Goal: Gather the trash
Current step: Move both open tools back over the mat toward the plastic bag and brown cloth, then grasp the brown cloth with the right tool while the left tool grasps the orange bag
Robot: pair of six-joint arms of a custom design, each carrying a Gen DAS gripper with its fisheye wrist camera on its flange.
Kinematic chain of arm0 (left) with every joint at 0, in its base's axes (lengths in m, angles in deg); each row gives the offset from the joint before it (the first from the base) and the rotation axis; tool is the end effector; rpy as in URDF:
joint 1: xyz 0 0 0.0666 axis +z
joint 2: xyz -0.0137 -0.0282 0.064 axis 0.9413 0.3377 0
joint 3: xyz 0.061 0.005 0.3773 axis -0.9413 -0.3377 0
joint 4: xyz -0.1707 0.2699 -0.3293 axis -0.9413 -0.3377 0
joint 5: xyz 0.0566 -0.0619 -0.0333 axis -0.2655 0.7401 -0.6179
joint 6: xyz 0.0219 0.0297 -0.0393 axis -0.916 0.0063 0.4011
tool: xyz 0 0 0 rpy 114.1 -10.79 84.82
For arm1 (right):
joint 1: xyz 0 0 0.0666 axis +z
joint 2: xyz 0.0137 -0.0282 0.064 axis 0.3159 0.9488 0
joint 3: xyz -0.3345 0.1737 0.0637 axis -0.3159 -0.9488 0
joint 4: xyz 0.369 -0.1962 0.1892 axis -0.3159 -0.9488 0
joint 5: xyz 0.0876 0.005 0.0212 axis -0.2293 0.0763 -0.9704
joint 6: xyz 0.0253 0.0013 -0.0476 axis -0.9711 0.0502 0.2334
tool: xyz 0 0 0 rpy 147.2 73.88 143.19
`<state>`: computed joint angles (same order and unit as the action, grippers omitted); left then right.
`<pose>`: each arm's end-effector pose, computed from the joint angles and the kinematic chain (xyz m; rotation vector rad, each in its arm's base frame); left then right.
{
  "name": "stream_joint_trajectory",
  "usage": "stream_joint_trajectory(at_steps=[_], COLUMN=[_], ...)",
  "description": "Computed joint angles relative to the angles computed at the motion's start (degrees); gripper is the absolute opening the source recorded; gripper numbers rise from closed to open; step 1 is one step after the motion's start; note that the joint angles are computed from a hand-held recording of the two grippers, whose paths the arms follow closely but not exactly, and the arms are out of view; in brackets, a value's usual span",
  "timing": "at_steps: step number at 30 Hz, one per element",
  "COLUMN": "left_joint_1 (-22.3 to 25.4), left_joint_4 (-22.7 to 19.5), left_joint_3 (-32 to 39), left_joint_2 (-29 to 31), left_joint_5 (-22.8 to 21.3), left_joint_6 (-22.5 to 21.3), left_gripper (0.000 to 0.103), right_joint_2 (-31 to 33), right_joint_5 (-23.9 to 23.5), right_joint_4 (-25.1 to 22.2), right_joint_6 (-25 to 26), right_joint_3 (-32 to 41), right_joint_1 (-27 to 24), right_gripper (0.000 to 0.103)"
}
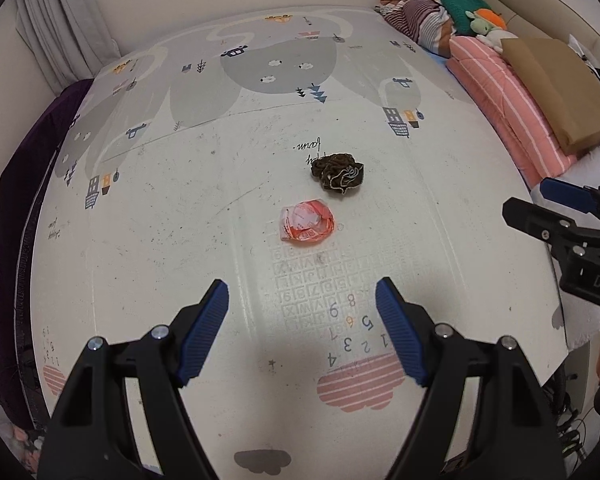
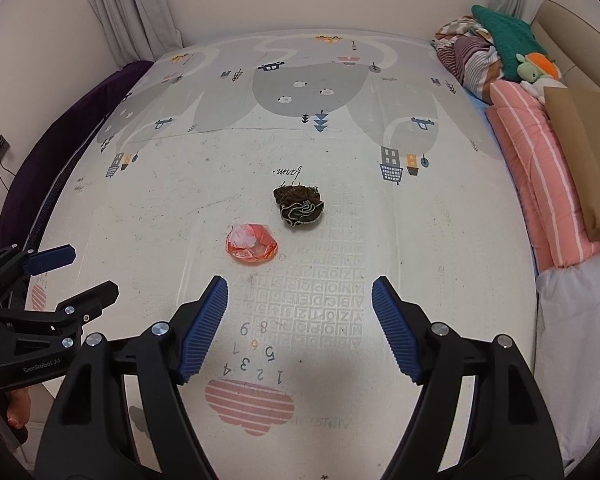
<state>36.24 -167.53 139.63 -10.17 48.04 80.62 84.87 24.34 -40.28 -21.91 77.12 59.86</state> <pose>0.3715 -0.2430 0.5304 0.1331 2.7331 -0.0146 0.4066 0.3507 0.5425 -0.2763 2.6280 0.1930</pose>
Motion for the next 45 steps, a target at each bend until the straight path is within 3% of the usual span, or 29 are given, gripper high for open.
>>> stream_joint_trajectory(at_steps=[6,15,25,33,34,36,38,39,42,45], left_joint_1=[2.1,6.8,9.0,9.4,9.5,9.8,10.2,10.6,11.4,11.6], left_joint_4=[3.9,13.2,21.8,26.9,27.5,27.8,28.2,28.2,27.1,25.7], left_joint_3=[-0.7,-4.6,-7.4,-10.0,-10.3,-10.6,-10.8,-10.8,-10.6,-10.4], left_joint_2=[5.0,12.4,18.2,20.1,20.2,20.7,20.7,20.6,20.0,19.0], left_joint_5=[1.6,4.6,7.5,9.5,10.0,10.2,10.5,11.1,12.1,10.2], left_joint_6=[1.0,-2.5,-5.3,-7.4,-7.5,-7.6,-7.7,-7.6,-6.8,-6.8], left_gripper=[0.076,0.076,0.076,0.076,0.074,0.060,0.051,0.044,0.036,0.034], right_joint_2=[5.2,15.1,24.3,29.5,29.8,30.4,30.6,30.7,30.1,29.1], right_joint_5=[-2.7,-6.5,-7.0,-8.6,-9.1,-10.8,-13.3,-13.7,-14.3,-14.4], right_joint_4=[4.3,12.9,18.2,19.4,19.5,19.2,19.2,18.7,18.4,17.8], right_joint_6=[5.4,6.9,10.3,12.6,12.9,13.1,12.9,12.8,13.3,13.1], right_joint_3=[1.6,2.7,5.1,6.5,6.6,7.1,7.2,7.5,7.6,7.5], right_joint_1=[-4.0,-7.4,-8.0,-7.9,-7.9,-8.0,-8.3,-8.3,-8.2,-8.0], right_gripper=[0.072,0.072,0.072,0.072,0.072,0.071,0.043,0.038,0.023,0.020])
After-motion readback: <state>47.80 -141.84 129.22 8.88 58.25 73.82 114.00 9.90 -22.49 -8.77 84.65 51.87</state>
